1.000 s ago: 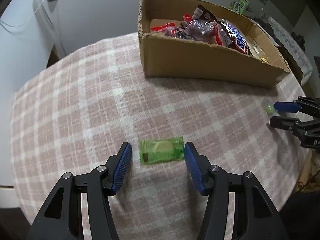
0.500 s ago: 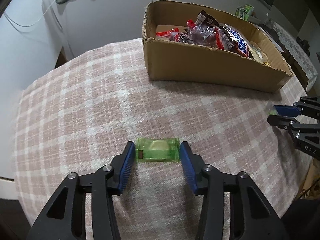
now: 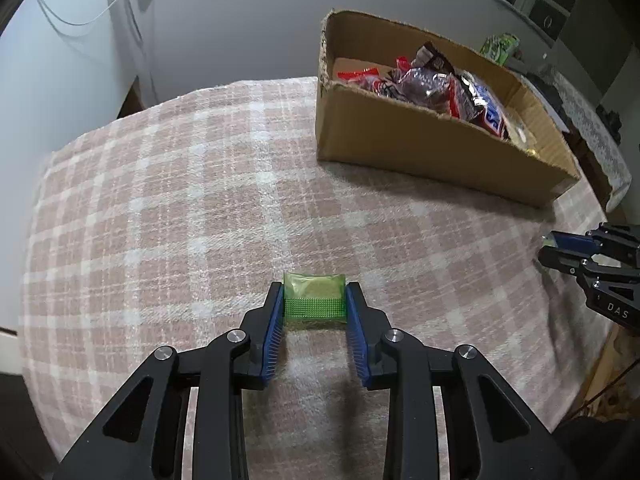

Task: Organize snacks
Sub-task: 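Grasp the lime-green packet with the left tool while the right tool grasps the clear green candy, then carry the lime-green packet and clear green candy into the box and open both tools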

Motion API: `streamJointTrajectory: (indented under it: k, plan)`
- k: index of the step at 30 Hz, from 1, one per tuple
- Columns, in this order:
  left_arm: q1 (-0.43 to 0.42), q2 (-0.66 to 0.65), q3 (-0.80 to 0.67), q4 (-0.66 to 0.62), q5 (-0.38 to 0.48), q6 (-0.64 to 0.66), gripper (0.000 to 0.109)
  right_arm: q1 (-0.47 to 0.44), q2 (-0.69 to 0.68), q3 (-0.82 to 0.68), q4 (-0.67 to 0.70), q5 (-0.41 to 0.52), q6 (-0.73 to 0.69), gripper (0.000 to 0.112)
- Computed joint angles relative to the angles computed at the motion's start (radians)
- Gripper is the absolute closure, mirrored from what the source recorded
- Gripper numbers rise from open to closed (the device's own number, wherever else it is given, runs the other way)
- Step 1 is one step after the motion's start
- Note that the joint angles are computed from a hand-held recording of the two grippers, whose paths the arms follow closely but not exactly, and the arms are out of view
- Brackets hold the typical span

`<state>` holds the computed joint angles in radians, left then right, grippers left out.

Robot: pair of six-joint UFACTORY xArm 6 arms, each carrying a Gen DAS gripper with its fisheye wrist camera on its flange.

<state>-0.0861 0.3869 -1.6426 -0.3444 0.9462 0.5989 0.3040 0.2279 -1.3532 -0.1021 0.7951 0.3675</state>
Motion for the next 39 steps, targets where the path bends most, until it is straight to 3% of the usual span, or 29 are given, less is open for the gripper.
streamJointTrajectory:
  k: [10, 19, 29, 39]
  plan:
    - [0.013, -0.037, -0.042, -0.071, 0.039, 0.034, 0.08, -0.044, -0.083, 0.047, 0.067, -0.028, -0.048, 0.09]
    - [-0.038, 0.077, -0.283, -0.071, 0.067, 0.027, 0.08, -0.077, -0.131, 0.011, 0.058, -0.03, -0.05, 0.09]
    - [-0.099, 0.218, -0.52, -0.074, 0.085, -0.009, 0.08, -0.126, -0.007, -0.188, 0.03, -0.013, -0.064, 0.09]
    - [-0.126, 0.376, -0.759, -0.044, 0.148, -0.079, 0.078, -0.133, 0.085, -0.287, 0.049, 0.014, -0.09, 0.089]
